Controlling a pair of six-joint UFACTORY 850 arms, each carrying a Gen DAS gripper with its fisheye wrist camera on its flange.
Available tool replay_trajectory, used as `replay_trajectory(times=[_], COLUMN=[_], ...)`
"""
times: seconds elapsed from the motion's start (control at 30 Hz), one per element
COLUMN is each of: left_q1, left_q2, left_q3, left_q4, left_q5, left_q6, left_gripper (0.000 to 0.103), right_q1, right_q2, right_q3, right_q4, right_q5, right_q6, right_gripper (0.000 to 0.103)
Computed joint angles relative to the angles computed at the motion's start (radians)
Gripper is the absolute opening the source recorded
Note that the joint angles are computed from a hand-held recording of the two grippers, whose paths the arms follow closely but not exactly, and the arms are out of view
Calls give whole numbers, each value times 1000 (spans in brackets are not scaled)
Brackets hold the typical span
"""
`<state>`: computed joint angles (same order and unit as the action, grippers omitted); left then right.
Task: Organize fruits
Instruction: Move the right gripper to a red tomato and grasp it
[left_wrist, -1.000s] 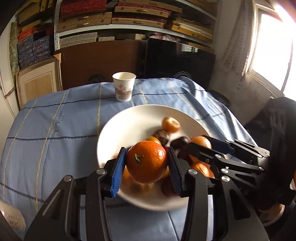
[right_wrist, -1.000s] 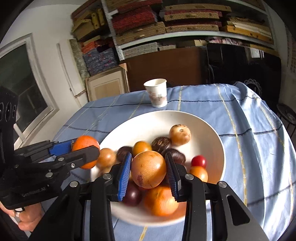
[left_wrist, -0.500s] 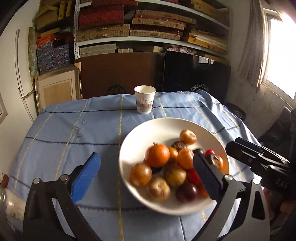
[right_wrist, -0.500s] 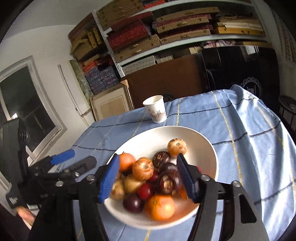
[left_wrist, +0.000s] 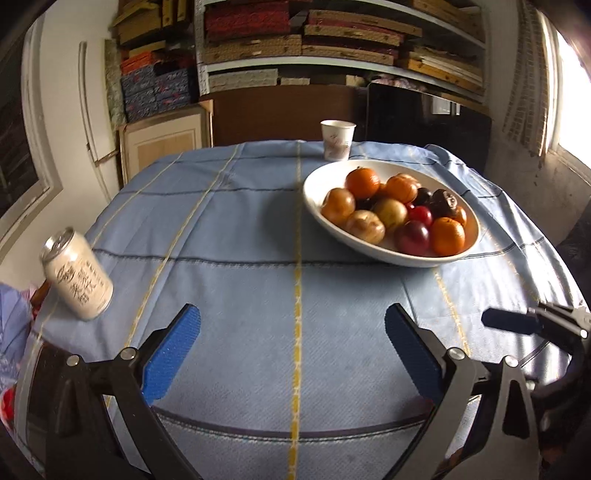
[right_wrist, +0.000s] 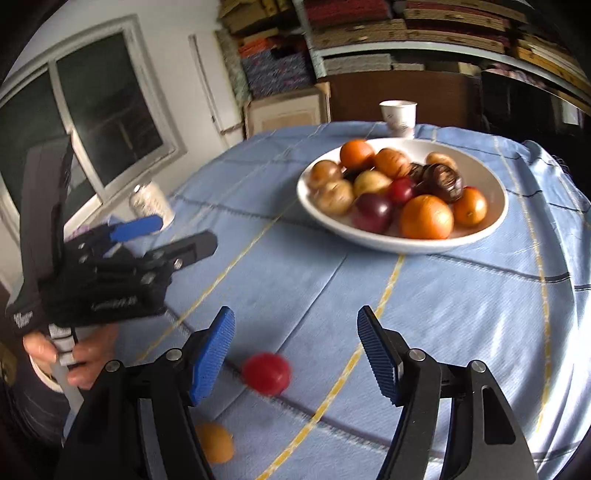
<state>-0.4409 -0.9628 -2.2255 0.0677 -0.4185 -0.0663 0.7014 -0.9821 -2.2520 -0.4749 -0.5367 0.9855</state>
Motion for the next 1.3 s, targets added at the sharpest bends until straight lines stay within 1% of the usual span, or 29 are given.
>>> replay_trajectory(times=[0.07, 0.13, 0.23, 0.4, 0.63, 0.97, 1.23, 1.3], left_q1=[4, 1, -4, -8, -7, -8, -9, -10], left_q2=[2, -7, -14, -31, -53, -53, -45, -45], left_q3=[4, -11, -19, -49, -87, -85, -74, -75], left_q4=[4, 65, 156, 191, 170, 165, 172, 173], left_q5=[-9, -21, -33, -60, -93, -97, -90, -91], left_q6=[-19, -83, -162, -180, -168, -169, -173, -174], left_gripper=[98, 98, 98, 98, 98, 98, 98, 98], right_q1=[6, 15, 27, 26, 26, 26, 26, 25], right_q2=[-32, -66, -71, -94, -108, -126, -139, -143], right_q3=[-51, -107, -111, -149, -172, -205, -226, -232], right_q4=[69, 73, 79, 108, 116, 123, 133, 143], right_q5=[-41, -94, -107, -141, -160, -180, -196, -201], right_q6=[-85, -118, -137, -171, -186, -202, -220, -228], right_gripper=[70, 69, 67, 63, 63, 62, 58, 54])
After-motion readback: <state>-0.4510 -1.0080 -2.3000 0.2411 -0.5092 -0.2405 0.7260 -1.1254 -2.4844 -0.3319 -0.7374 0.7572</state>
